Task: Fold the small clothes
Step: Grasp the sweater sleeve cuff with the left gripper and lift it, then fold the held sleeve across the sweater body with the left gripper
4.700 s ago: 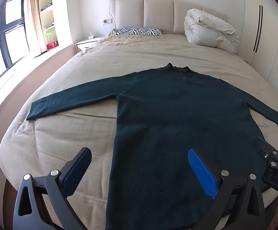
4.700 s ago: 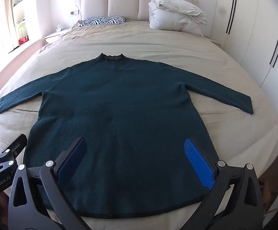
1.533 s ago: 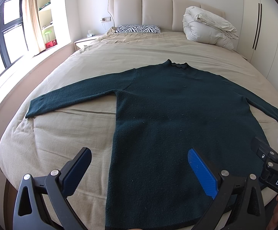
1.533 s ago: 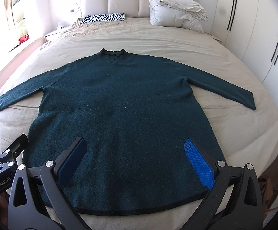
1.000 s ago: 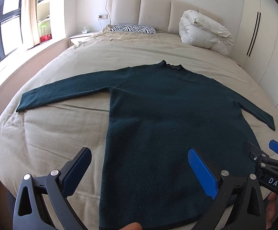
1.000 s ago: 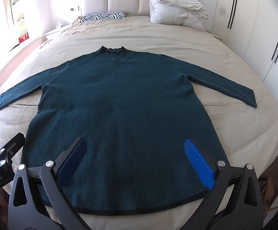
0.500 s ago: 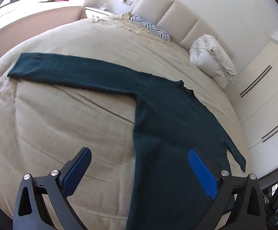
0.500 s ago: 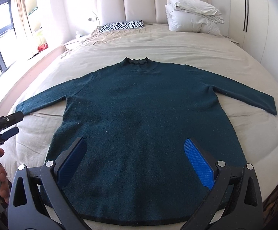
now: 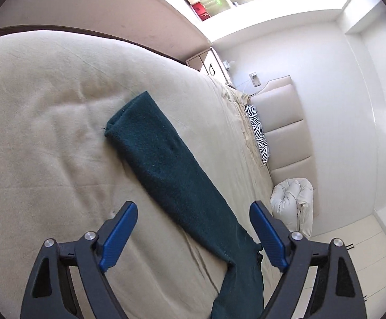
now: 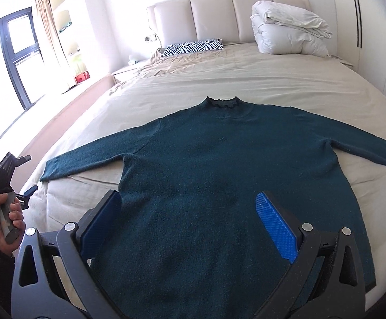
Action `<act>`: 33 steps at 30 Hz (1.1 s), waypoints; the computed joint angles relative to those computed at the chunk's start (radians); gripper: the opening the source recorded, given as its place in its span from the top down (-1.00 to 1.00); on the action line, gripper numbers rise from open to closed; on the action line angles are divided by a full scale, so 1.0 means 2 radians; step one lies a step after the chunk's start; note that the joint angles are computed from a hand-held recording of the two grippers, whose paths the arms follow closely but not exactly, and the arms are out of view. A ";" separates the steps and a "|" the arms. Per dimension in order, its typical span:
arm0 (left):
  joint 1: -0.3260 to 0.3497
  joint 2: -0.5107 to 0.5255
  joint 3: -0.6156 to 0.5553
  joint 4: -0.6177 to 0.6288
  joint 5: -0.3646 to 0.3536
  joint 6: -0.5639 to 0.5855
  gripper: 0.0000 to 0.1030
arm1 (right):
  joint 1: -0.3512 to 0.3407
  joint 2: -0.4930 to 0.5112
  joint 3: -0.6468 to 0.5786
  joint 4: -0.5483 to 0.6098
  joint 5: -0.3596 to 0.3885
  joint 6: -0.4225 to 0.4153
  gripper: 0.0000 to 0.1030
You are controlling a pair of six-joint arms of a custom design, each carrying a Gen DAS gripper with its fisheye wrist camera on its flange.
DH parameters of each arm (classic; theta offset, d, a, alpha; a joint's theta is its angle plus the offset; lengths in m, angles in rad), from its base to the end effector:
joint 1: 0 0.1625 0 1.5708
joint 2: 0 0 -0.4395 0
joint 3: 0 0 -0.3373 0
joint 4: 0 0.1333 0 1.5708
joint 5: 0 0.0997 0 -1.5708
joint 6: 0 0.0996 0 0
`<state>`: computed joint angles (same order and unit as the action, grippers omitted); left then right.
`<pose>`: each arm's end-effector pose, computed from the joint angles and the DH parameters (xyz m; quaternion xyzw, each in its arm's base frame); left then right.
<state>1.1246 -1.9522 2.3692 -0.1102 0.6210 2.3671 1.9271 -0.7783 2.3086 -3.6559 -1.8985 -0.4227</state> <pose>0.1200 -0.2458 0.3213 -0.3838 0.6638 -0.6420 0.0012 0.2557 -0.3968 0.1064 0.3190 -0.8948 0.2648 0.1658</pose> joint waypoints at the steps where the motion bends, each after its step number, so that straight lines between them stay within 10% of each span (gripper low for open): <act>1: 0.029 0.002 -0.003 -0.020 0.024 0.006 -0.58 | 0.000 0.004 -0.007 0.010 0.005 0.010 -0.88; 5: 0.135 0.035 -0.012 -0.096 0.127 -0.014 -0.60 | -0.009 0.006 -0.039 0.084 0.029 0.053 -0.60; 14: 0.210 0.091 -0.046 -0.145 0.166 -0.043 -0.60 | -0.019 0.024 -0.062 0.094 0.046 0.061 -0.59; 17: 0.231 0.104 -0.069 -0.138 0.175 -0.039 -0.22 | -0.028 0.022 -0.061 0.094 0.053 0.063 -0.54; 19: 0.228 0.116 -0.091 -0.115 0.176 -0.030 0.47 | -0.035 0.018 -0.059 0.092 0.056 0.059 -0.49; 21: 0.198 0.126 -0.118 -0.079 0.138 0.016 0.82 | -0.044 0.014 -0.058 0.094 0.063 0.055 -0.31; 25: 0.090 0.175 -0.176 -0.030 0.025 0.172 0.82 | -0.072 0.000 -0.061 0.121 0.087 0.065 -0.01; 33: -0.053 0.433 -0.284 -0.016 -0.139 0.524 0.82 | -0.123 -0.011 -0.113 0.209 0.152 0.082 0.01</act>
